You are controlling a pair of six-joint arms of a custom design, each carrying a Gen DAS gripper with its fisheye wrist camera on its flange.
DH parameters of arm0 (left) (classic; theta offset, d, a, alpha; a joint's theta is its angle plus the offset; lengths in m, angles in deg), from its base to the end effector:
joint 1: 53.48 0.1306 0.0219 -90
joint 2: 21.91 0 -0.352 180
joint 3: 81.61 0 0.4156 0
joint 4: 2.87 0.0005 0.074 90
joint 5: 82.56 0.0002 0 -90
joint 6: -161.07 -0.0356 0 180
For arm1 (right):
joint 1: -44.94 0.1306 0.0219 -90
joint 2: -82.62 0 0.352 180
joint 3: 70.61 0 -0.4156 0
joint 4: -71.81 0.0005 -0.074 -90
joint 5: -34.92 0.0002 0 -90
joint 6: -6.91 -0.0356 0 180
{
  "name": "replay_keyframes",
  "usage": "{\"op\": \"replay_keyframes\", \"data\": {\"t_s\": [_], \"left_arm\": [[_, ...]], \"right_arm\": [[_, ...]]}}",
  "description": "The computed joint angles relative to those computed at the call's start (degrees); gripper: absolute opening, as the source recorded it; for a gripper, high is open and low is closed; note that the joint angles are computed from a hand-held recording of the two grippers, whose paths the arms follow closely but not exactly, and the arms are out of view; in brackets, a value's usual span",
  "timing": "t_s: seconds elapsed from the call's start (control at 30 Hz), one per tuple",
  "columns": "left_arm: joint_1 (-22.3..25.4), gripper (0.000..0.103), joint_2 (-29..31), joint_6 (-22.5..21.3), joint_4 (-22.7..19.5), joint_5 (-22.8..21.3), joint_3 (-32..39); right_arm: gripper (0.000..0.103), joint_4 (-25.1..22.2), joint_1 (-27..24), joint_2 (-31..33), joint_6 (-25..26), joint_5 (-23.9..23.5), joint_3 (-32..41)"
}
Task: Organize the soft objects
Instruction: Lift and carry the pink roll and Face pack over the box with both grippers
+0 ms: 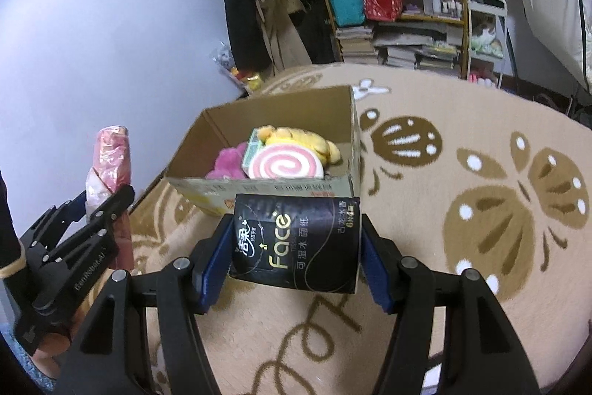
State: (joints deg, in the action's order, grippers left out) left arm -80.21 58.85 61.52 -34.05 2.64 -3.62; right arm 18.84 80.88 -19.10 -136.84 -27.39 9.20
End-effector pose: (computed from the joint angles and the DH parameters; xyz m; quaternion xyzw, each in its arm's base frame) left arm 0.4220 -0.2097 0.3966 0.2559 0.8443 -0.0336 0.4697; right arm 0.3593 0.2394 0.4037 0.2199 0.8932 0.0659 0.3866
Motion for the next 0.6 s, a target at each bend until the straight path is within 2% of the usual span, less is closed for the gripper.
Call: {"op": "replay_keyframes", "data": {"t_s": [0.37,0.53,0.6], "left_arm": [[-1.2,0.045,1.1,-2.0,5.1,0.3,2.0],[-0.6,0.045,2.5,-1.6,10.4,-0.3,2.3],[-0.1,0.045,3.7,-1.1,10.9,-0.3,3.2]], "right_arm": [[0.067,2.4,-1.4,0.3,3.5,2.7,1.2],[0.067,4.9,-3.0,1.1,5.9,2.4,1.2],[0.067,6.5,-3.7,1.3,6.3,2.1,0.8]]}}
